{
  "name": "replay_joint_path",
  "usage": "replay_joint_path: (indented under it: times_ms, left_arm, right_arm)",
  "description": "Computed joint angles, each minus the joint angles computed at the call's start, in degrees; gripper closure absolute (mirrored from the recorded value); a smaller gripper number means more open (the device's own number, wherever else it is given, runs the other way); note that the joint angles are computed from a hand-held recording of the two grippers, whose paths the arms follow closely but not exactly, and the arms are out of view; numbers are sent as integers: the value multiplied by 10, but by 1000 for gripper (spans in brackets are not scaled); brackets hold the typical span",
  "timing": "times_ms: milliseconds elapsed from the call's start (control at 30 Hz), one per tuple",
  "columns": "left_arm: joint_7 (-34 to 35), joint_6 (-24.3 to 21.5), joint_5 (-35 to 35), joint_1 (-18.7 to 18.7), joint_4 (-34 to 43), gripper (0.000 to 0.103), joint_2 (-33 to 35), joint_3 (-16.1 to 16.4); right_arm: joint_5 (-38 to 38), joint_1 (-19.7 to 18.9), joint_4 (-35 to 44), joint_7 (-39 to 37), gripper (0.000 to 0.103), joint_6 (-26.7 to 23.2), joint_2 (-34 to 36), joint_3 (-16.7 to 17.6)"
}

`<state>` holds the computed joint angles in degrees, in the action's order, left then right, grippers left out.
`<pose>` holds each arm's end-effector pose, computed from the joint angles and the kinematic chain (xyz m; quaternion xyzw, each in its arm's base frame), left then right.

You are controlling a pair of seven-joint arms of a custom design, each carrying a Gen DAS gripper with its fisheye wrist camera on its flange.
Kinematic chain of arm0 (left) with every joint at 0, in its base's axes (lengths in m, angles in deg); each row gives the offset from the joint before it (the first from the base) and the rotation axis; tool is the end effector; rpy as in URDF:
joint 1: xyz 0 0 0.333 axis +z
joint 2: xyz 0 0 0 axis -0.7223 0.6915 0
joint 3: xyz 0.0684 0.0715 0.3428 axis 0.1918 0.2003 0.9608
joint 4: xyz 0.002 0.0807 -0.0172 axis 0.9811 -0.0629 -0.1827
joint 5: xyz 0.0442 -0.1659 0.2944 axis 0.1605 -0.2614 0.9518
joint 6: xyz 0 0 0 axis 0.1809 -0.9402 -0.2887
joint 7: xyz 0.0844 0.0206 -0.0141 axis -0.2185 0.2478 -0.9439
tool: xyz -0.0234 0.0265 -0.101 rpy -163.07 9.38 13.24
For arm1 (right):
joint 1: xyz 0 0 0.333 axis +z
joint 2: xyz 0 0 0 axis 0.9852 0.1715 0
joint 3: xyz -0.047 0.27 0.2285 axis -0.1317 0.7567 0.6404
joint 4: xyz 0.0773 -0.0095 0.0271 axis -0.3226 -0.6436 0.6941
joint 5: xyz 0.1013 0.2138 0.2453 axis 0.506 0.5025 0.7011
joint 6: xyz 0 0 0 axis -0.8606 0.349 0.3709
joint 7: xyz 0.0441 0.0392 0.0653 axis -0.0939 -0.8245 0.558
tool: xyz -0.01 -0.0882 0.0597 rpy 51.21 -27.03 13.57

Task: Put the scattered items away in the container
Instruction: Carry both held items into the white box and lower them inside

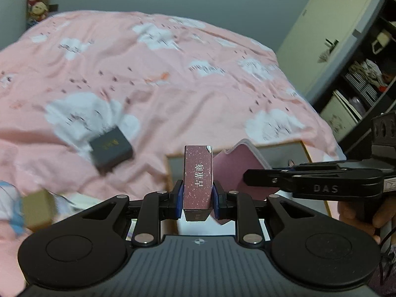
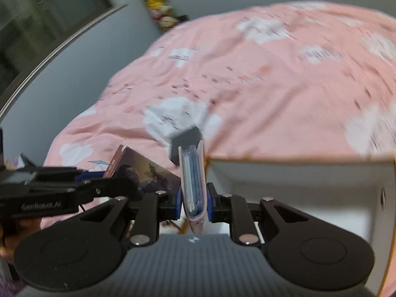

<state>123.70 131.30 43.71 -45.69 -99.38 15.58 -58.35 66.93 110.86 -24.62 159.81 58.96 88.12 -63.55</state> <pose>0.7014 -0.1578 0.5467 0.4458 -0.8191 0.3610 0.0112 0.6499 0.3980 0.5500 -0.6288 0.6893 -0.0889 0.3487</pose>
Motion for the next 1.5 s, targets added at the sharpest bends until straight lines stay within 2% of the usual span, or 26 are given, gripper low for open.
replay_joint_path:
  times_ms: [133, 333, 567, 767, 1100, 1200, 1400, 1500]
  left_arm:
    - [-6, 29, 15, -20, -68, 77, -19, 5]
    - [-5, 88, 26, -31, -173, 77, -49, 9]
    - [-20, 137, 68, -49, -238, 77, -68, 17]
    - [-55, 163, 96, -58, -258, 77, -70, 23]
    - [-63, 137, 102, -48, -241, 72, -59, 13]
    - [-58, 132, 93, -41, -238, 66, -60, 11]
    - [-11, 126, 49, -18, -249, 62, -78, 0]
    - [17, 137, 24, -11, -264, 55, -93, -1]
  right_arm:
    - [-12, 16, -95, 66, 82, 27, -37, -19]
    - [-57, 42, -177, 159, 82, 67, -50, -42]
    - [-54, 35, -216, 205, 82, 80, -54, -24]
    - [-41, 26, -213, 203, 82, 79, -46, -8]
    - [-7, 15, -203, 166, 80, 80, -36, 11]
    - [-2, 15, -202, 161, 80, 78, -35, 10]
    - [2, 17, -192, 148, 80, 67, -31, 10]
    - [1, 19, -178, 139, 78, 55, -25, 10]
